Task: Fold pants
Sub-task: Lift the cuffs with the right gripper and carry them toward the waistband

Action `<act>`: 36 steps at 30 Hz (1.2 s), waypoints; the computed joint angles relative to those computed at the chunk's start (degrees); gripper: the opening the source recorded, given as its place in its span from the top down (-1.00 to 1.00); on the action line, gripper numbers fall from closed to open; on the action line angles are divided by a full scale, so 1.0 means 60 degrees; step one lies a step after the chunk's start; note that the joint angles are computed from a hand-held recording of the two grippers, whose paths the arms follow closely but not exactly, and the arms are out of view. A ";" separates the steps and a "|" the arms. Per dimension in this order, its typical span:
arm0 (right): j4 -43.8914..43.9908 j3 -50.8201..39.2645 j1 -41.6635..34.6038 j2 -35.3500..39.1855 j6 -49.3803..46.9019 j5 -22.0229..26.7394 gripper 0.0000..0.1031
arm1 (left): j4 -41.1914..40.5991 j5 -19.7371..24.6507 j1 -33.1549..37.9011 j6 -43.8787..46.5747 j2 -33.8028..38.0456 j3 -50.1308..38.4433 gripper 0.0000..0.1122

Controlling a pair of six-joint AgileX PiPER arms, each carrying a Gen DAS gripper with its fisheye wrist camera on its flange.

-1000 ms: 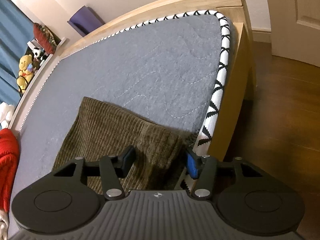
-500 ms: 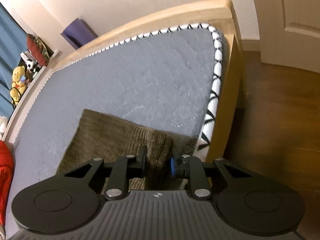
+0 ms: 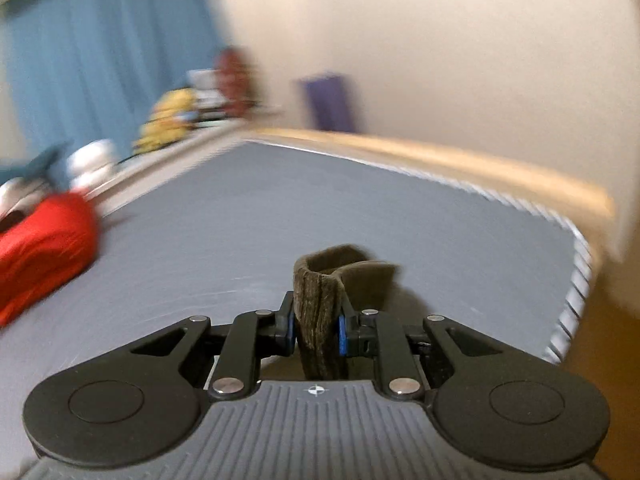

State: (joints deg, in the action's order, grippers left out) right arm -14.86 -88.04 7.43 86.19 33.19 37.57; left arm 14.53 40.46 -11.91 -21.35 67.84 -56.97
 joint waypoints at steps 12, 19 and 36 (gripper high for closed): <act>0.1185 -0.2298 0.6514 0.1742 -0.5832 0.1324 0.61 | -0.2132 0.0882 0.2398 0.1105 0.0232 -0.1203 -0.60; 0.1577 -0.1930 0.8352 0.3036 -0.8019 0.2293 0.51 | -0.3201 0.1319 0.3578 0.2289 0.0734 -0.1173 -0.60; 0.8718 -0.3574 0.4939 0.2922 -0.9706 0.3957 0.12 | -0.3318 0.1130 0.3400 0.2352 0.1743 -0.1442 -0.61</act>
State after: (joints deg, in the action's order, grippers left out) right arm 37.45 -109.49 37.07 103.72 -25.04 61.32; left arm -5.38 47.24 8.49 -7.24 78.30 -65.63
